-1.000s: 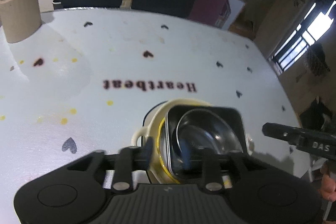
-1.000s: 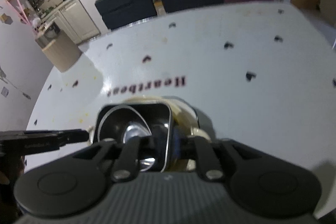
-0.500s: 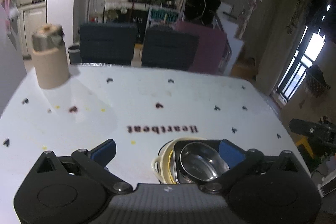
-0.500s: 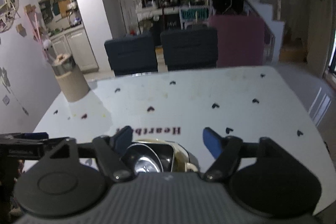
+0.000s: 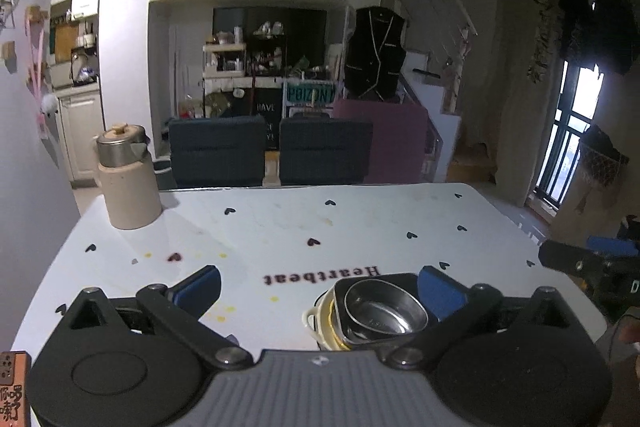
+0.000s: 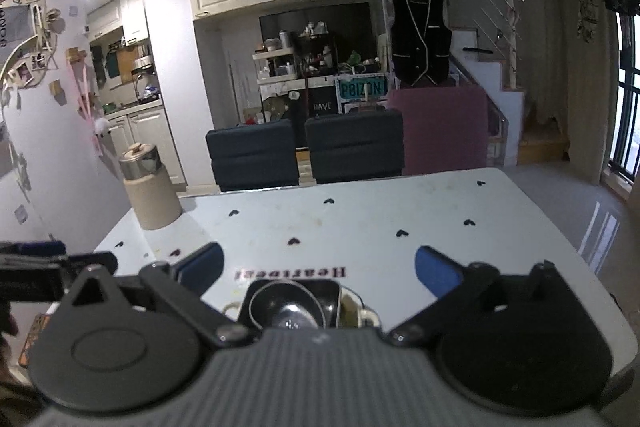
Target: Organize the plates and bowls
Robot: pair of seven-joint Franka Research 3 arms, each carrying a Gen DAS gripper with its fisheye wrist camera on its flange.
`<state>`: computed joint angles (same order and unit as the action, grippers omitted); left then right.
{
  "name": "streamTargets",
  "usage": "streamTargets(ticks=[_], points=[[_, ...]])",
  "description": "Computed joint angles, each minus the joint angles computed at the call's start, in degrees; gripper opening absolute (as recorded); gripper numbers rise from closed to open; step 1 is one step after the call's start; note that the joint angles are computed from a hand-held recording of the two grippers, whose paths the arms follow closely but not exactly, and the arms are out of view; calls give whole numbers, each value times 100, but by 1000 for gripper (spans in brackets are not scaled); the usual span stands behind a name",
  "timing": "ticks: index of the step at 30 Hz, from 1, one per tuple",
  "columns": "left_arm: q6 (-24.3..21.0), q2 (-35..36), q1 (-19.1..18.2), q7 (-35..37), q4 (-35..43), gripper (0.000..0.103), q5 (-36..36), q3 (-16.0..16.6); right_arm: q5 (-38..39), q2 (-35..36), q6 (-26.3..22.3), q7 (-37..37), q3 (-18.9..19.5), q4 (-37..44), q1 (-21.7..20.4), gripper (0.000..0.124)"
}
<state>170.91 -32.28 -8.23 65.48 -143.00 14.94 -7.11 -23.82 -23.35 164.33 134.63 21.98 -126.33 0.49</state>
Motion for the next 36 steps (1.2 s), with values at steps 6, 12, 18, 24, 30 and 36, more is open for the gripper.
streamTargets(ticks=[6, 12, 18, 24, 30, 36], points=[[154, -387, 117, -289, -495, 103, 106, -208, -64, -371, 255, 58, 112, -500, -146, 103], [219, -655, 349, -558, -865, 103, 327, -492, 141, -710, 372, -108, 268, -938, -299, 103], [343, -896, 384, -743, -1173, 103, 528, -554, 383, -1002, 469, -269, 478, -1273, -476, 103], [484, -1039, 391, -883, -1414, 103, 596, -603, 519, -1236, 530, -376, 717, -1534, -683, 103], [671, -1109, 337, -968, -1626, 103, 626, -606, 640, -1449, 494, -479, 834, -1684, -774, 103], [732, -1105, 482, -1031, -1653, 103, 694, -773, 858, -1578, 736, -668, 825, -1898, -726, 103]])
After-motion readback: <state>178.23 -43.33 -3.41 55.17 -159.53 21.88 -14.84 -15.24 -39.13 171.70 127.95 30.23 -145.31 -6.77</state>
